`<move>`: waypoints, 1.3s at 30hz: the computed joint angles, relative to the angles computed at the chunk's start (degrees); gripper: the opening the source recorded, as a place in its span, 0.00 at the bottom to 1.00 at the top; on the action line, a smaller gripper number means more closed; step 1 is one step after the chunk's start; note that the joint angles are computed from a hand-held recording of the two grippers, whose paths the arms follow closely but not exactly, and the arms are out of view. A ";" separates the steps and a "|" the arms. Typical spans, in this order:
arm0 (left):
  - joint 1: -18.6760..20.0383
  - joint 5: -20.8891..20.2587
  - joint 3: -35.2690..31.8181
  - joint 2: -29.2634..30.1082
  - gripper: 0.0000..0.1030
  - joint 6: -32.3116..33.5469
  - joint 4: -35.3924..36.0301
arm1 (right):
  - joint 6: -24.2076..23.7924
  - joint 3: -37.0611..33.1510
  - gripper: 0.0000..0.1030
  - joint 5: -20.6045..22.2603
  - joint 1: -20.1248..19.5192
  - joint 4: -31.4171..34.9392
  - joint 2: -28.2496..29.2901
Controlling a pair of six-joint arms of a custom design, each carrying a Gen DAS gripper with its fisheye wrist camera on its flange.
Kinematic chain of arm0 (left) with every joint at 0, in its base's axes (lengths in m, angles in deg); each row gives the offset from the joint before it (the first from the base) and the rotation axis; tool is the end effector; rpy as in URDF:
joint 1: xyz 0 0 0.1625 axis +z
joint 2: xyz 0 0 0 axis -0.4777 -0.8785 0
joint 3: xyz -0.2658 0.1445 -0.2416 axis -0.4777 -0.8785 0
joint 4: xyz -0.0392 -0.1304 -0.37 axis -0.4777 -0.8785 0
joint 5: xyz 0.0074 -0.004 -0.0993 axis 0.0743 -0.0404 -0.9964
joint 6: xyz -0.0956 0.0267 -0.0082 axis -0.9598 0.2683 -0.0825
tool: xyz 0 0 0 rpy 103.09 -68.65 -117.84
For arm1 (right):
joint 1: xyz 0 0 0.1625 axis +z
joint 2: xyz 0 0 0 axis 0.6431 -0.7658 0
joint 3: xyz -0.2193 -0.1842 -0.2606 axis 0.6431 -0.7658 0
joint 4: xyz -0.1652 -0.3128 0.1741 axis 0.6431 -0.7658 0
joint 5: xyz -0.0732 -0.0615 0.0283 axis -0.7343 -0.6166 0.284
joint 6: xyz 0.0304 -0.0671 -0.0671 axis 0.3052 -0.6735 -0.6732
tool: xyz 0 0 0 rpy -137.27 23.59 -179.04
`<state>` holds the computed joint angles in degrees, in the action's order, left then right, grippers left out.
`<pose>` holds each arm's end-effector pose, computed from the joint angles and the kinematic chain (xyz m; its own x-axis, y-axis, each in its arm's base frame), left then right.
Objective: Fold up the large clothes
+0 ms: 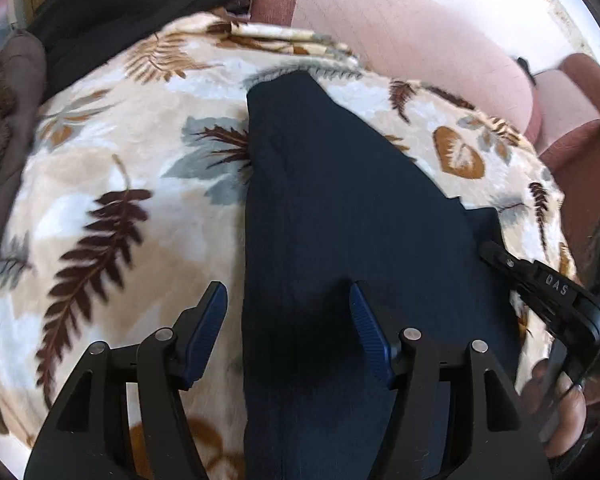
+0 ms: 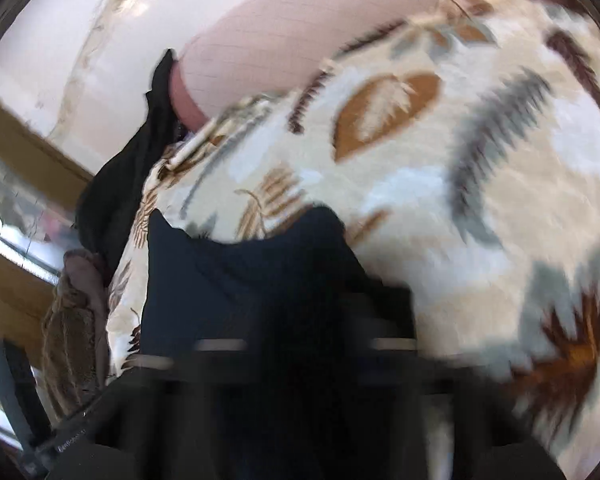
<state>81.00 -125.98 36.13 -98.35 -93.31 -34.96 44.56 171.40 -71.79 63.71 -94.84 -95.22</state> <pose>-0.2153 -0.6065 0.2289 -0.8144 0.0580 -0.5773 0.2891 0.9033 -0.3170 0.2322 -0.5750 0.1793 -0.9505 0.1720 0.2588 -0.0310 0.7762 -0.6298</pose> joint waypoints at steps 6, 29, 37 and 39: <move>2.28 -2.99 -4.44 2.15 0.67 0.13 4.31 | 2.29 -0.72 0.12 -4.01 -1.56 4.30 0.01; -12.12 3.04 23.43 -18.82 0.68 -5.37 7.62 | 3.71 22.07 0.64 -11.38 6.84 12.52 -16.90; -18.30 5.28 29.85 -24.15 0.69 -9.89 9.47 | 5.79 24.02 0.88 -22.51 15.12 24.63 -21.19; -19.10 4.99 30.82 -24.42 0.69 -9.90 9.39 | 6.58 26.16 0.89 -21.18 15.36 24.36 -23.13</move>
